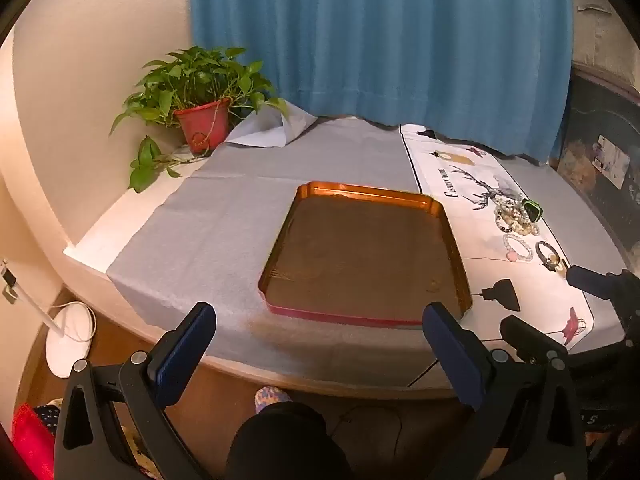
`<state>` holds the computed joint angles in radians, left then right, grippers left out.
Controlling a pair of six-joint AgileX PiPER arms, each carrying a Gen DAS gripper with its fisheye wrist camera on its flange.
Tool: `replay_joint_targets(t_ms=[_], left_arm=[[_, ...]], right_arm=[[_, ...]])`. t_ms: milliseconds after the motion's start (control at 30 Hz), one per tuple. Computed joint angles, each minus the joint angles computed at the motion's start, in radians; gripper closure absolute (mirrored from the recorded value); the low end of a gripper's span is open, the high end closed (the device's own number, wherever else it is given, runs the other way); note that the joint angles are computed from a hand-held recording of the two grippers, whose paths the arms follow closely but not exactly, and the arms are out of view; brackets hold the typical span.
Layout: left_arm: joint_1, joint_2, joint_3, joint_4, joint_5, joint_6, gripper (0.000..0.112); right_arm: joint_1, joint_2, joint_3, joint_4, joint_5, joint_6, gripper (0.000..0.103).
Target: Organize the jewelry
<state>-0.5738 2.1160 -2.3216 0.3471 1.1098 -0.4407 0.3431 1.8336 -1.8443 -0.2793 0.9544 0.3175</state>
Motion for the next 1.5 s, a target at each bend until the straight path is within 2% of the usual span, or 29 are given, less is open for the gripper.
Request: replay_joint_targets(t_ms=[67, 133, 333, 400, 467, 1500], left_arm=[[-0.002, 0.025, -0.048, 0.003, 0.042, 0.017, 0.009], [0.000, 0.011, -0.016, -0.003, 0.007, 0.003, 0.009], [0.000, -0.013, 0.006, 0.001, 0.000, 0.008, 0.009], [-0.007, -0.030, 0.045, 0.019, -0.026, -0.011, 0.009], [-0.017, -0.045, 0.070, 0.039, -0.037, -0.028, 0.009], [-0.044, -0.145, 0.177, 0.108, -0.036, -0.075, 0.009]], right_arm=[[0.004, -0.006, 0.012, -0.014, -0.006, 0.007, 0.000], [0.004, -0.009, 0.021, -0.017, -0.009, 0.011, 0.000], [0.018, -0.001, -0.021, -0.020, 0.018, 0.021, 0.000], [0.013, -0.026, 0.024, -0.022, -0.020, 0.020, 0.000], [0.023, -0.037, 0.028, -0.033, -0.020, 0.027, 0.000], [0.063, -0.120, 0.104, -0.091, -0.050, 0.087, 0.000]])
